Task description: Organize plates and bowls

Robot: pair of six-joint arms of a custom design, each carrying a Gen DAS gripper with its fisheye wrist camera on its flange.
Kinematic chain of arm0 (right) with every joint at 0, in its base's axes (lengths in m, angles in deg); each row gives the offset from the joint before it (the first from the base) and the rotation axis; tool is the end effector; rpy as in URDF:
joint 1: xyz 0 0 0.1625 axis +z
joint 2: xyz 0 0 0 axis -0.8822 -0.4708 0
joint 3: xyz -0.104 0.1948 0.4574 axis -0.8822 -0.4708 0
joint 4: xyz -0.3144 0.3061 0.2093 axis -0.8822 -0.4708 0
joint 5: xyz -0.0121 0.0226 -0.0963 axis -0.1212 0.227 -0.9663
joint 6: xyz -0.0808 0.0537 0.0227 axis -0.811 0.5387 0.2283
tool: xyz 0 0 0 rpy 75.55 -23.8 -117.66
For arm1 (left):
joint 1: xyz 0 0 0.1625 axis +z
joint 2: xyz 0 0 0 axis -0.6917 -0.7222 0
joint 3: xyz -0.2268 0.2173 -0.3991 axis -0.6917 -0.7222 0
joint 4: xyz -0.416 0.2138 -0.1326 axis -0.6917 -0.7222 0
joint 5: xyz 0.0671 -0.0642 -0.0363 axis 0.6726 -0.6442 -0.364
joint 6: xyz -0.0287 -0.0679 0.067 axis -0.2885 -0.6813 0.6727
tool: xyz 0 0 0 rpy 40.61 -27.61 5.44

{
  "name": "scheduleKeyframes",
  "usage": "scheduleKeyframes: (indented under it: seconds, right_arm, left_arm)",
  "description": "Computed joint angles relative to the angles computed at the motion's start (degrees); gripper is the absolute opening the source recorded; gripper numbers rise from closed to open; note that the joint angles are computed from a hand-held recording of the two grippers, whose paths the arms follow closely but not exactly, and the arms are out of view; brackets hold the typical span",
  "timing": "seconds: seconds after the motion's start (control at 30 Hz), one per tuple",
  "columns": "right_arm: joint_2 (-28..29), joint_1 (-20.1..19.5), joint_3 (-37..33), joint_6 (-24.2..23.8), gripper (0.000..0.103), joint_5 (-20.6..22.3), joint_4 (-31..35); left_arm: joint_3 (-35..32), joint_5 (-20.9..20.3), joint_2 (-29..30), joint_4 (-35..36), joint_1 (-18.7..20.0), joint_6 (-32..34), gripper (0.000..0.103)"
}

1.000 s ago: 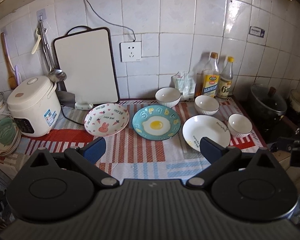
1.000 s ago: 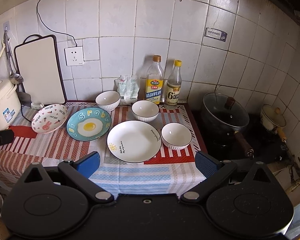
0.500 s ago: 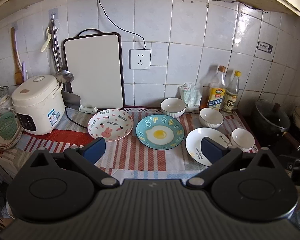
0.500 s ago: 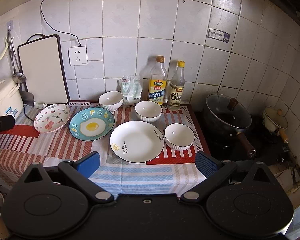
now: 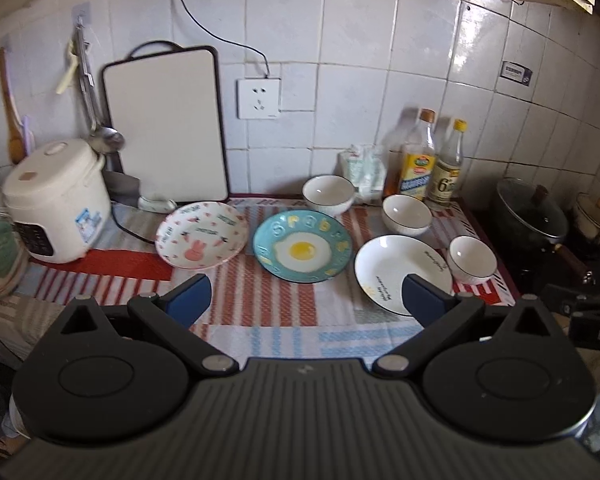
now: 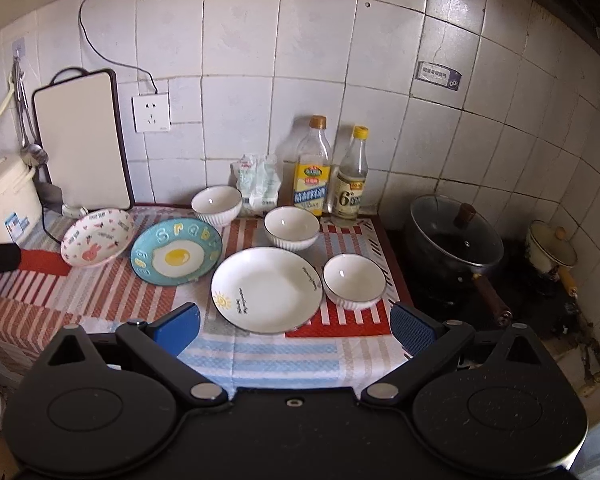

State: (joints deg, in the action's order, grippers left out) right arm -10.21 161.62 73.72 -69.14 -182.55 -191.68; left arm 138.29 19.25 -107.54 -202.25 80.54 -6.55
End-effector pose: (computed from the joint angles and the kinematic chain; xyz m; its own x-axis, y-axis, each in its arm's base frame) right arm 0.1900 -0.6157 0.3989 -0.6671 -0.1647 0.7265 -0.6425 0.6208 -0.4493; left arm -0.4363 -0.6033 0.2172 -0.7492 -0.0611 -0.6595 0.4835 0.6301 -0.6076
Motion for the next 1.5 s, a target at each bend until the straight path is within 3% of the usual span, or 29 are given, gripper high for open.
scheduleKeyframes:
  seconds: [0.17,0.33,0.4,0.5,0.7,0.8,0.93,1.0,1.13,1.2,1.4,1.5]
  right_arm:
    - [-0.26,-4.18,0.67,-8.07,0.103,12.82,-3.25]
    - [1.65,-7.86,-3.20,-6.33,0.099,18.41,6.33]
    - [3.77,-9.21,-4.57,-4.09,0.092,18.44,6.83]
    - [7.02,-11.44,-6.54,-3.20,0.091,19.33,6.87]
    - [13.29,-15.41,-11.28,2.00,0.089,21.02,8.25]
    - [16.33,-16.31,-13.96,4.92,0.084,20.50,8.96]
    - [19.91,-17.20,-17.20,9.47,0.082,19.14,9.21]
    - [21.63,-17.77,-18.82,12.42,0.079,18.51,9.30]
    - [24.04,-18.47,-20.97,16.94,0.066,17.57,9.49]
    - [24.63,-18.77,-21.62,18.55,0.059,17.73,10.19]
    - [26.09,-18.74,-23.15,18.22,0.034,19.25,10.14]
    - [26.53,-18.81,-23.40,18.32,0.032,19.42,8.89]
  left_arm:
    - [-3.16,-2.53,2.27,-2.54,2.20,6.88,0.103]
    - [-7.31,-5.10,7.31,-7.29,5.62,14.37,0.103]
    - [-9.25,-7.51,9.80,-9.91,7.42,17.62,0.103]
    - [-13.20,-11.77,13.66,-10.08,10.42,19.75,0.101]
    - [-20.23,-16.22,20.93,-8.51,15.60,18.24,0.091]
    - [-23.26,-16.70,23.71,-6.15,17.42,16.08,0.079]
    - [-25.93,-17.74,26.60,-6.07,19.46,14.64,0.070]
    - [-27.57,-18.76,27.92,-4.64,20.46,12.85,0.058]
    - [-29.29,-21.81,29.59,-4.27,21.64,10.37,0.045]
    - [-30.13,-22.22,30.40,-4.10,21.82,10.24,0.030]
    - [-32.12,-22.31,32.36,-5.74,22.31,10.90,0.026]
    - [-32.90,-21.94,33.12,-7.22,22.42,12.16,0.024]
